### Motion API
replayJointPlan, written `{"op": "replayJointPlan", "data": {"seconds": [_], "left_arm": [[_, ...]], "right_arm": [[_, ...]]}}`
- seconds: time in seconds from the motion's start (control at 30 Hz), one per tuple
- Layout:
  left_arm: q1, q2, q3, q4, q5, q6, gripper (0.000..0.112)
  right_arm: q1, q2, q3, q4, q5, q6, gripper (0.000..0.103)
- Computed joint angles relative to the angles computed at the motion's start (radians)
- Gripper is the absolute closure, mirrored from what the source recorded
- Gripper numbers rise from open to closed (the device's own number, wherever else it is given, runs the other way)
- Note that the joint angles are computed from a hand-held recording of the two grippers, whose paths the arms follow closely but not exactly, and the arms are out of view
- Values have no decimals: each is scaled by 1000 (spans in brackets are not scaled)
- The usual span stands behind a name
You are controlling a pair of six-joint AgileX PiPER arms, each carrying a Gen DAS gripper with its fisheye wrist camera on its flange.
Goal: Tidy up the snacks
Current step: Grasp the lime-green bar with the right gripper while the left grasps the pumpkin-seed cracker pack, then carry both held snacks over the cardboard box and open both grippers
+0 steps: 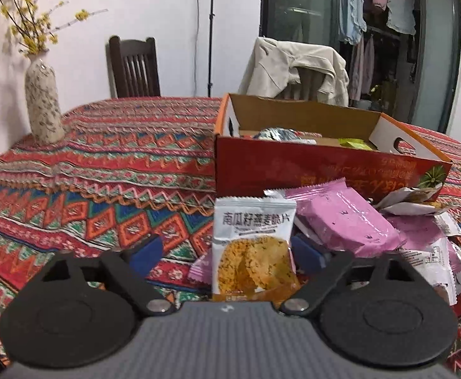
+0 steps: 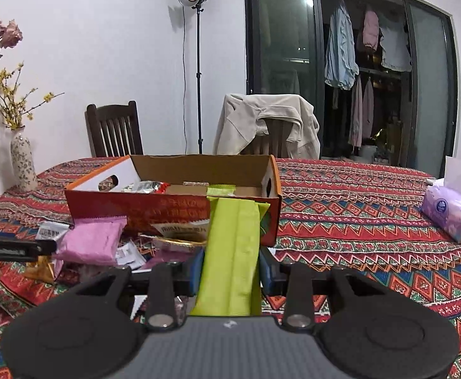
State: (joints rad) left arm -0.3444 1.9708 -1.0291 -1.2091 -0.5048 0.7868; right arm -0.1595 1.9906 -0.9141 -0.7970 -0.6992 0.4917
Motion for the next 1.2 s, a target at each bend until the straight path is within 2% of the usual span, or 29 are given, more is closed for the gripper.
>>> {"op": "replayJointPlan", "data": {"seconds": [0.1,0.23,0.47,0.83,1.0,1.2], "left_arm": [[19,1,0,34,37,-38,33],[36,-4,17,154,70,-144,59],[30,-24,52,227,38,-231,61],[11,-95,95,274,-14,-254,61],[10,-120,47,243,-18,-177,61],[10,-105,-96,169,2,-28,61]], "right_arm": [[5,-1,-3,-8,2,8,68],[7,-1,-2,-22,-11,16,68],[15,-7,5,-17,-10,9,68],[26,-32,-7,-16,-6,17,68],[45,-42,-59,-26,2,47,68],[78,-37,-183,-62,54,139,68]]}}
